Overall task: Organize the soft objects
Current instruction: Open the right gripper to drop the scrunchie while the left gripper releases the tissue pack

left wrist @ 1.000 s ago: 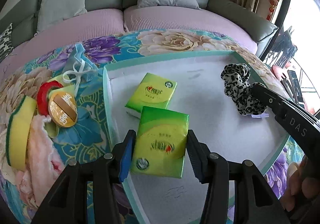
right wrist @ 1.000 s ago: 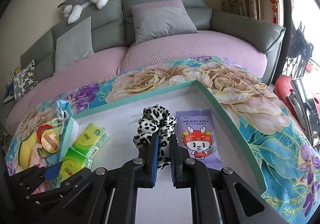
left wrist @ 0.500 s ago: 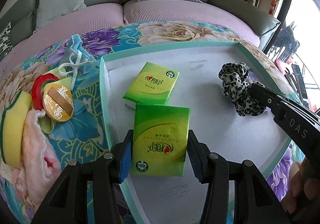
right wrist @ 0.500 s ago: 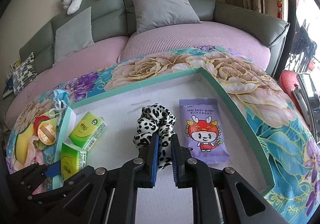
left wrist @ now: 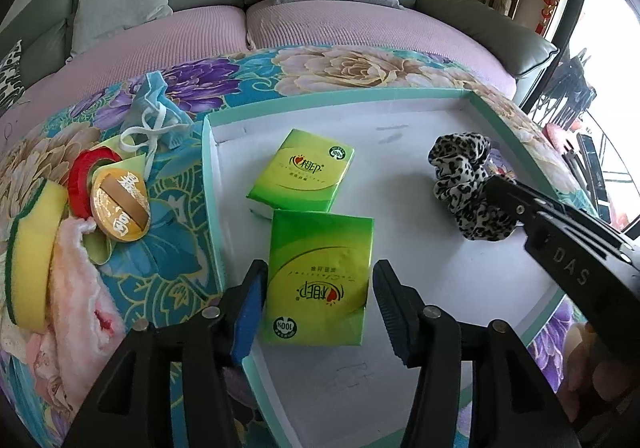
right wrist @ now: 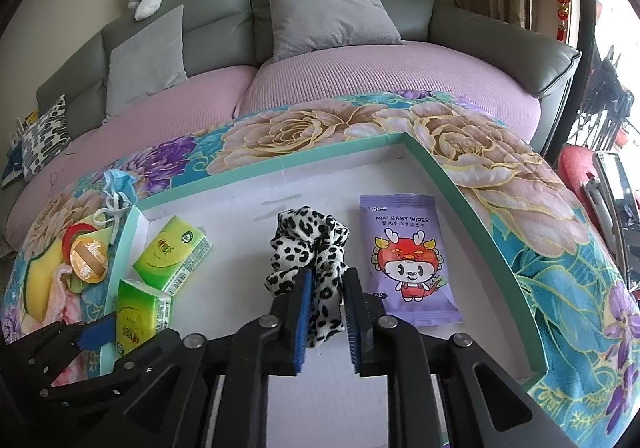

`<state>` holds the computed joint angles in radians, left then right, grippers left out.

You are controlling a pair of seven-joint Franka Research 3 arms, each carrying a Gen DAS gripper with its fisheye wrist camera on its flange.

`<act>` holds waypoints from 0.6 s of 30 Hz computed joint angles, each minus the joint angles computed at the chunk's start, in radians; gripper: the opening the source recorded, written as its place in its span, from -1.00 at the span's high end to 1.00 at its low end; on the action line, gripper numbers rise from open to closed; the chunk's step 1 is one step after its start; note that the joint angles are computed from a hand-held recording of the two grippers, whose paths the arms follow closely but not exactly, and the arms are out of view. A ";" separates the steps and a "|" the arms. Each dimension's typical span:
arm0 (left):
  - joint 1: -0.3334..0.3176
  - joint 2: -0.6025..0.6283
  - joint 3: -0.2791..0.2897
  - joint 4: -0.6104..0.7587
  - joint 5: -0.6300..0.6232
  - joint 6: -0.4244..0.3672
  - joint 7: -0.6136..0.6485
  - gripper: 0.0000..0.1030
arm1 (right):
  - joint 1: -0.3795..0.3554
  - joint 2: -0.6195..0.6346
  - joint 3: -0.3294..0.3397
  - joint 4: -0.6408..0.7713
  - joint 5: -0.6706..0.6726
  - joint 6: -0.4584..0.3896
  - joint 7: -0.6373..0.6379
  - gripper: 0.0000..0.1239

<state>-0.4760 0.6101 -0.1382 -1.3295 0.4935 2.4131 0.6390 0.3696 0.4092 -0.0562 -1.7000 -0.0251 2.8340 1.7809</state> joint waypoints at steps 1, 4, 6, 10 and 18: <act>-0.001 -0.003 0.001 -0.003 0.002 0.002 -0.003 -0.20 | 0.000 0.000 -0.001 0.001 0.000 0.000 0.000 0.66; 0.001 -0.016 0.000 -0.018 0.004 0.017 -0.009 -0.22 | 0.005 -0.002 -0.006 0.000 -0.009 -0.001 0.004 0.65; 0.001 -0.023 0.001 -0.028 0.009 0.028 -0.015 -0.22 | 0.005 -0.004 -0.006 -0.002 -0.011 0.001 0.005 0.63; -0.004 -0.035 0.007 -0.037 0.025 0.027 -0.027 -0.23 | 0.012 -0.014 -0.015 -0.013 -0.024 0.017 0.018 0.31; -0.004 -0.094 0.029 -0.111 0.086 0.066 -0.116 -0.69 | 0.035 -0.042 -0.044 -0.048 -0.061 0.094 0.060 0.09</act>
